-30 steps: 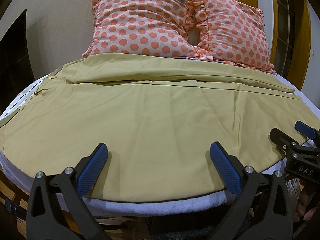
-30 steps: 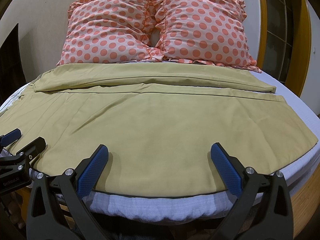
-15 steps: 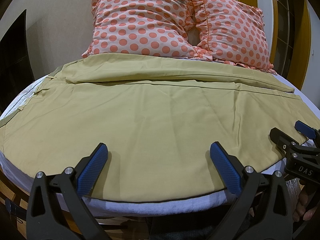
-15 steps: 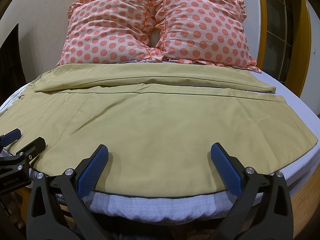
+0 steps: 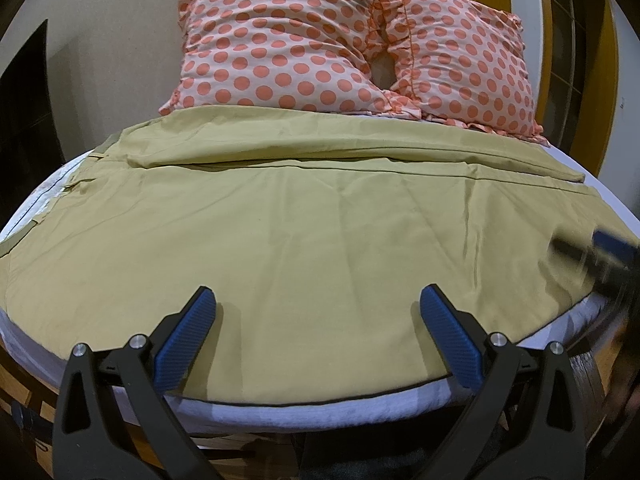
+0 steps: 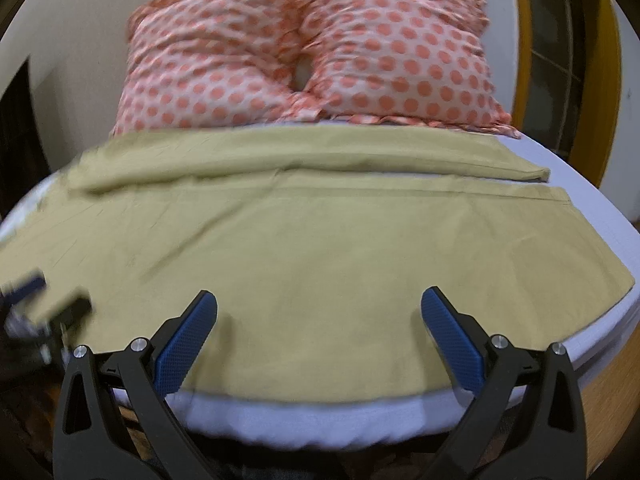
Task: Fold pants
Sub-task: 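Reach the right tool over the pants and grasp the folded leg edge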
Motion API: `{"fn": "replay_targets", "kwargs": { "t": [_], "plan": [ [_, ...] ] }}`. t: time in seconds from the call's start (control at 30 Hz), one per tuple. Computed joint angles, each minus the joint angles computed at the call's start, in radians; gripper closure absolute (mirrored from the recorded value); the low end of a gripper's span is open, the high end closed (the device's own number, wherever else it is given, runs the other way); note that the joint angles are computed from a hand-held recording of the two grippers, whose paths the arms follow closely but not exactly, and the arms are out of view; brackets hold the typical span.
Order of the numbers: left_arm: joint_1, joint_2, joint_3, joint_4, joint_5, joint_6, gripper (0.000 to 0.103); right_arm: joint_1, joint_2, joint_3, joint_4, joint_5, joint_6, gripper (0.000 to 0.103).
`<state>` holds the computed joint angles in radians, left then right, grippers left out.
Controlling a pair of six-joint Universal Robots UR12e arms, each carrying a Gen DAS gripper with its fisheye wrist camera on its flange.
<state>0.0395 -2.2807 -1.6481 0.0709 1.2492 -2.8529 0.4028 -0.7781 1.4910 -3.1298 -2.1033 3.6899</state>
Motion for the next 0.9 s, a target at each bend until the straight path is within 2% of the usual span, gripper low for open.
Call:
{"fn": "replay_targets", "kwargs": {
  "t": [0.1, 0.2, 0.23, 0.27, 0.33, 0.43, 0.6, 0.63, 0.67, 0.7, 0.73, 0.77, 0.8, 0.83, 0.9],
  "plan": [
    [0.012, 0.005, 0.027, -0.063, -0.055, -0.008, 0.002, -0.043, -0.054, 0.015, 0.016, -0.018, 0.031, 0.001],
    [0.027, 0.003, 0.047, -0.049, -0.114, -0.059, 0.002, -0.108, -0.074, -0.061, 0.193, -0.075, 0.101, 0.001],
    [0.029, 0.0, 0.059, -0.039, -0.117, -0.075, 0.002, -0.12, -0.068, -0.087, 0.246, -0.079, 0.13, 0.005],
    [0.028, -0.003, 0.07, -0.031, -0.111, -0.081, 0.002, -0.154, -0.059, -0.134, 0.342, -0.064, 0.191, 0.008],
    [0.025, -0.006, 0.083, -0.012, -0.096, -0.084, 0.002, -0.2, -0.03, -0.216, 0.49, -0.009, 0.29, 0.028],
    [0.016, -0.019, 0.119, 0.009, -0.067, -0.081, 0.002, -0.272, 0.045, -0.373, 0.696, 0.086, 0.446, 0.035],
    [0.008, -0.038, 0.158, 0.013, -0.034, -0.078, 0.002, -0.311, 0.14, -0.533, 0.882, 0.109, 0.599, 0.036],
    [0.007, -0.042, 0.167, 0.007, -0.03, -0.077, 0.002, -0.313, 0.149, -0.548, 0.902, 0.105, 0.623, 0.041],
    [0.005, -0.046, 0.175, -0.001, -0.03, -0.078, 0.002, -0.316, 0.169, -0.584, 0.964, 0.104, 0.626, 0.042],
    [0.004, -0.048, 0.178, -0.006, -0.029, -0.077, 0.002, -0.31, 0.178, -0.602, 0.993, 0.061, 0.61, 0.051],
    [0.003, -0.053, 0.187, -0.017, -0.026, -0.076, 0.002, -0.305, 0.184, -0.602, 0.981, 0.027, 0.576, 0.06],
    [0.002, -0.056, 0.192, -0.024, -0.027, -0.075, 0.002, -0.3, 0.18, -0.58, 0.927, 0.013, 0.543, 0.066],
    [0.001, -0.057, 0.192, -0.026, -0.028, -0.075, 0.002, -0.298, 0.172, -0.549, 0.868, 0.003, 0.516, 0.082],
    [0.0, -0.059, 0.195, -0.031, -0.025, -0.074, 0.002, -0.299, 0.163, -0.516, 0.805, 0.0, 0.494, 0.092],
    [0.0, -0.059, 0.196, -0.035, -0.022, -0.079, 0.002, -0.304, 0.14, -0.444, 0.684, 0.012, 0.48, 0.099]
  ]
}}
